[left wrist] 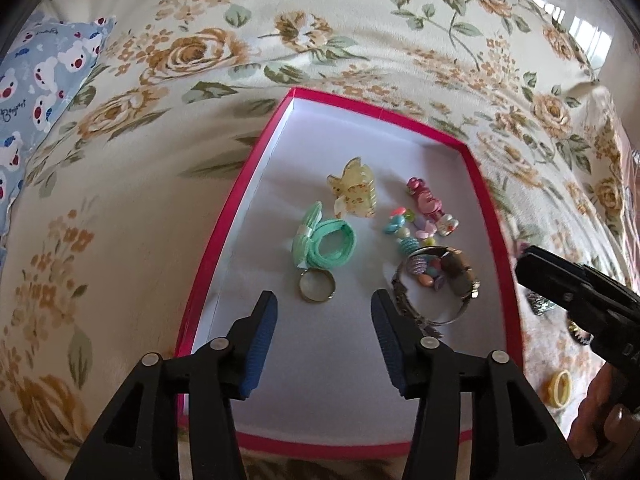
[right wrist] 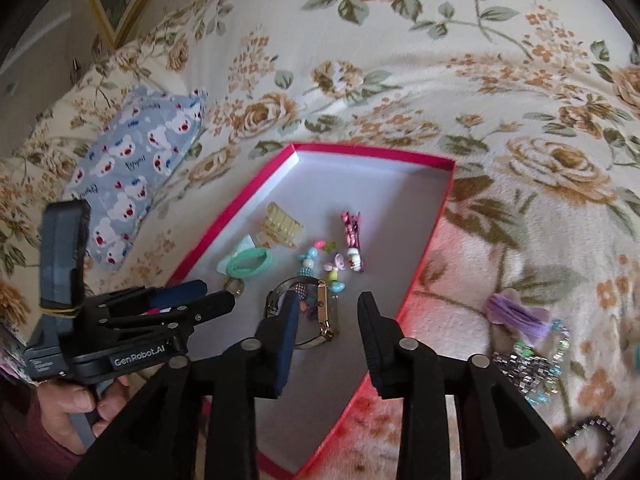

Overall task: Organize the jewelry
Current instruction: 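Move both open tools back toward the remaining jewelry on the bedspread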

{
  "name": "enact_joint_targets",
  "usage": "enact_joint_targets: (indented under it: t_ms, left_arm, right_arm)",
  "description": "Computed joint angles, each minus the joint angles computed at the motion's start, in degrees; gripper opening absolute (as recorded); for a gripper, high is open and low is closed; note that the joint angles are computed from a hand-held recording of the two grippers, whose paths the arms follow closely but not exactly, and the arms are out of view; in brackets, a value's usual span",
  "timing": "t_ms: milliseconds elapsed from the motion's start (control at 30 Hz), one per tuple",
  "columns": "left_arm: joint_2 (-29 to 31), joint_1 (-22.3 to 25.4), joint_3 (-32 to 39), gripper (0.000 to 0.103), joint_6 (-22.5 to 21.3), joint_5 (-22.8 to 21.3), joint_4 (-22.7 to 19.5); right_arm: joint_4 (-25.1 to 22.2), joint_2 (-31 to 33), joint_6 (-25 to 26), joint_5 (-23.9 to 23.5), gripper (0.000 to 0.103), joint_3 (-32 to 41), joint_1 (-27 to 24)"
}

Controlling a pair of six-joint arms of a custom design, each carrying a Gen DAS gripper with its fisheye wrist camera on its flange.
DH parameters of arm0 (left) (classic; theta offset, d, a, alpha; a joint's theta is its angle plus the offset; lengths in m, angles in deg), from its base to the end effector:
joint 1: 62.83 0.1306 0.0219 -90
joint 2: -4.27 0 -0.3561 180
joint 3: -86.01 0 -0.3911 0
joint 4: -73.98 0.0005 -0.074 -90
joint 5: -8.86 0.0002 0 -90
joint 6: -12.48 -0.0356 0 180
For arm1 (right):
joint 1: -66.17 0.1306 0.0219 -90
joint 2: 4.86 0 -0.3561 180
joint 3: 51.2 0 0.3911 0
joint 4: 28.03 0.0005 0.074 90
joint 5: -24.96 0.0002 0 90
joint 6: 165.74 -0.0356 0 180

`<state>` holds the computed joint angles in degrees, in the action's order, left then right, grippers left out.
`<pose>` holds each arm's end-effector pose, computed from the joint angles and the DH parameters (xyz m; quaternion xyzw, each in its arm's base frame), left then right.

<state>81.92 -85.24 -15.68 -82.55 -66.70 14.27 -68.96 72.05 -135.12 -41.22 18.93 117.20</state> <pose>0.3592 -0.1583 0.3898 0.2593 0.9209 -0.1597 0.2434 0.2639 0.3025 0.3523 0.1407 0.9048 0.1800 0.3595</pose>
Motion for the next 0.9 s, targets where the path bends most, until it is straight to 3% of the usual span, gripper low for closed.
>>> enact_joint_targets:
  t_ms: [33,167,433,633,900]
  left_arm:
    - [-0.60,0.09,-0.07,0.056,0.18,0.41,-0.07]
    - [-3.66,-0.30,-0.80,0.061,1.09,2.38,-0.58]
    - [-8.26,-3.68,-2.42,0.064,0.82,4.91,-3.11]
    - [-9.19,-7.69,-2.92,0.064,0.35,4.27,-4.51]
    - [-8.18,-12.20,-2.21,0.064,0.43,2.90,-4.87]
  right_arm:
    - [-0.76,-1.14,-0.54,1.33,0.044,-0.40,0.67]
    - [-4.60,-5.68,-3.98,5.84,0.046,-2.59,3.03]
    - [-18.23,-14.97,-19.72,12.62,0.048,-7.72,9.16]
    - [-27.75,-18.79,-31.12,15.68,0.049,-10.08,14.56]
    - [-34.71,-22.36,-41.98,17.59,0.049,-12.70,19.65]
